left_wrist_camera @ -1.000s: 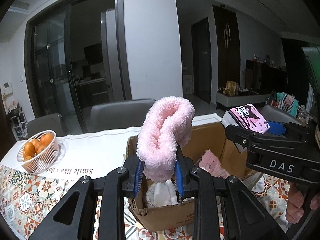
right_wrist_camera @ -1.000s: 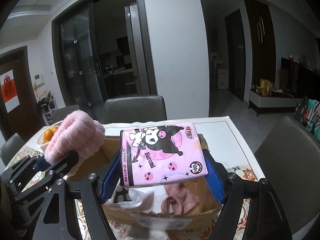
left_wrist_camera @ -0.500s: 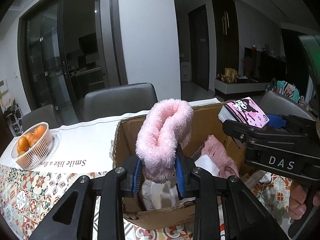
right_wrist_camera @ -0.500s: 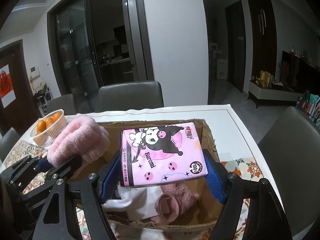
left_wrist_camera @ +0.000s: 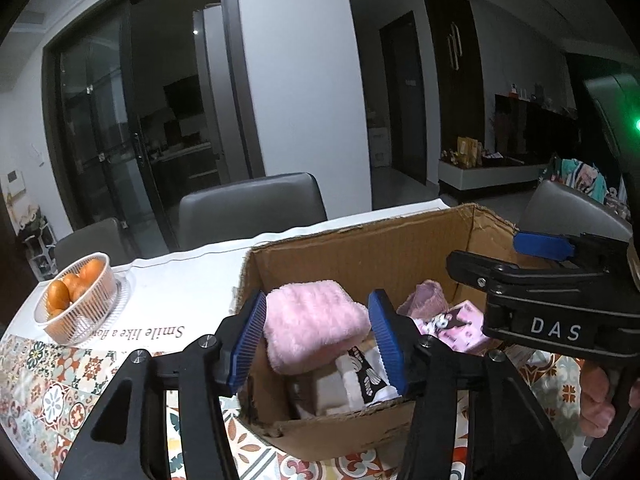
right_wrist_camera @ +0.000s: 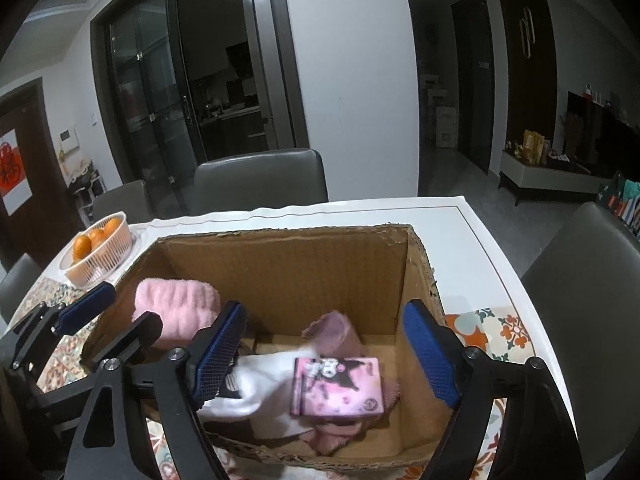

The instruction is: Organize soft objects

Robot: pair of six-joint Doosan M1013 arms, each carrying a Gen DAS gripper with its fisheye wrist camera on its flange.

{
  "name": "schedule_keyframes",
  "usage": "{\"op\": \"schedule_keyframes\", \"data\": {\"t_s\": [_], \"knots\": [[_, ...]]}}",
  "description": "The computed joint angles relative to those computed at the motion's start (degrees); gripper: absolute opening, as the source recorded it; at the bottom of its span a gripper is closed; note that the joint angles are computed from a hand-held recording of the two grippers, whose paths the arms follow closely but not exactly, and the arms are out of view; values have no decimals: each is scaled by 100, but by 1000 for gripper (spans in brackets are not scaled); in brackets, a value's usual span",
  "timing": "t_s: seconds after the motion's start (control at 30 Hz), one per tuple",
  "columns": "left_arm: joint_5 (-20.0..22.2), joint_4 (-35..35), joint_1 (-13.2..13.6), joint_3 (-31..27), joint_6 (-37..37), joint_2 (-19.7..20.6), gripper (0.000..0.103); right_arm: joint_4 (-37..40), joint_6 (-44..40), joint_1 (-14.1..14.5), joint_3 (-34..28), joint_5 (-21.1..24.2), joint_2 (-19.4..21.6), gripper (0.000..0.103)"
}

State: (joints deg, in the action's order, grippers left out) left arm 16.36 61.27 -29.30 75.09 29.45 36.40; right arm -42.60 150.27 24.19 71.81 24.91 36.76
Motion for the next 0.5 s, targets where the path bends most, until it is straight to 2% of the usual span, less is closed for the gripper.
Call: {"op": "schedule_keyframes", "data": {"t_s": [0.23,0.4,0.5], "knots": [[36,973,-30,292,-1206,-232,53,-805,797,110,295,44,-173,82],[127,1922,-94,595,-2242,-474,54,-1392,1436,204,600,42,-402,82],[161,2316,-135,771,-2627,-632,54,-1801,1854,282,798,71,-562,82]]}}
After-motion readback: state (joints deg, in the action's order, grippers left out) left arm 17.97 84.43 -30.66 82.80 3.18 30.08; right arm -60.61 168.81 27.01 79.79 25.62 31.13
